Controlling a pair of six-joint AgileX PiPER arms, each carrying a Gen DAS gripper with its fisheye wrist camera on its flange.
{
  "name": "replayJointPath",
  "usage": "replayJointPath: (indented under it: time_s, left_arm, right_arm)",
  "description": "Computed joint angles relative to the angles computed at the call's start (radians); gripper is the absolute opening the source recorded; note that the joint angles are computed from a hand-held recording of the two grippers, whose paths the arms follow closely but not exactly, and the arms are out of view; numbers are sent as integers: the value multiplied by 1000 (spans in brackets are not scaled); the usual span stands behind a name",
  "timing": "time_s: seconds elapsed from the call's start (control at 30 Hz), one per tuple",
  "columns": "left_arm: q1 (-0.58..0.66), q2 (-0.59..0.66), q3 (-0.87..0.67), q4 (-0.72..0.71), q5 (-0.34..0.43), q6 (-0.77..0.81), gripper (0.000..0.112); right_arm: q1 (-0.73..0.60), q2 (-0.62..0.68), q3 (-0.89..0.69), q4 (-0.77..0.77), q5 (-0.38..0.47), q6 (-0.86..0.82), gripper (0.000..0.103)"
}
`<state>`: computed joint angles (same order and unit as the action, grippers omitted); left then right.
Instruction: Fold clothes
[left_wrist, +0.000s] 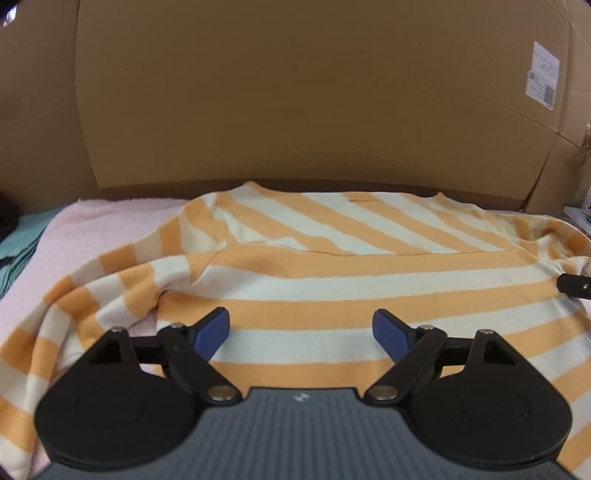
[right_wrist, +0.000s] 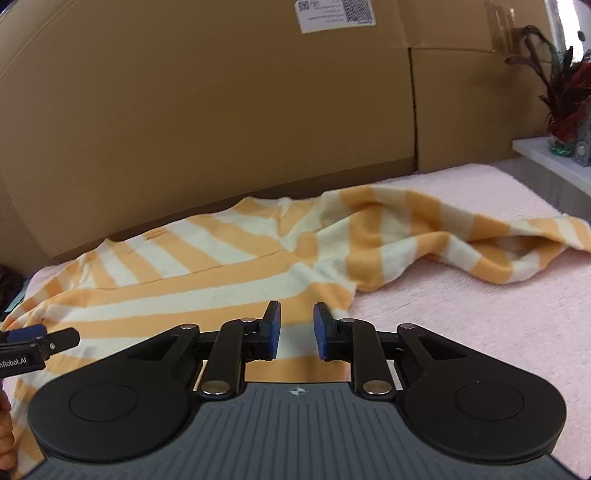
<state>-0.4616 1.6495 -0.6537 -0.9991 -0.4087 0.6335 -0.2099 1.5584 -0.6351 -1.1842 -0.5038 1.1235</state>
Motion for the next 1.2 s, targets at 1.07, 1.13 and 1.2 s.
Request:
replayJointPath:
  time_s: [1.07, 1.13, 1.2]
  left_arm:
    - [-58, 20, -32, -245, -30, 213, 102]
    - [-58, 21, -33, -245, -30, 214, 102]
    - [-58, 21, -33, -245, -30, 214, 102]
  right_arm:
    - [17, 42, -15, 56, -39, -8, 58]
    - [15, 45, -18, 45, -49, -1, 60]
    - [17, 44, -18, 41, -51, 0, 62]
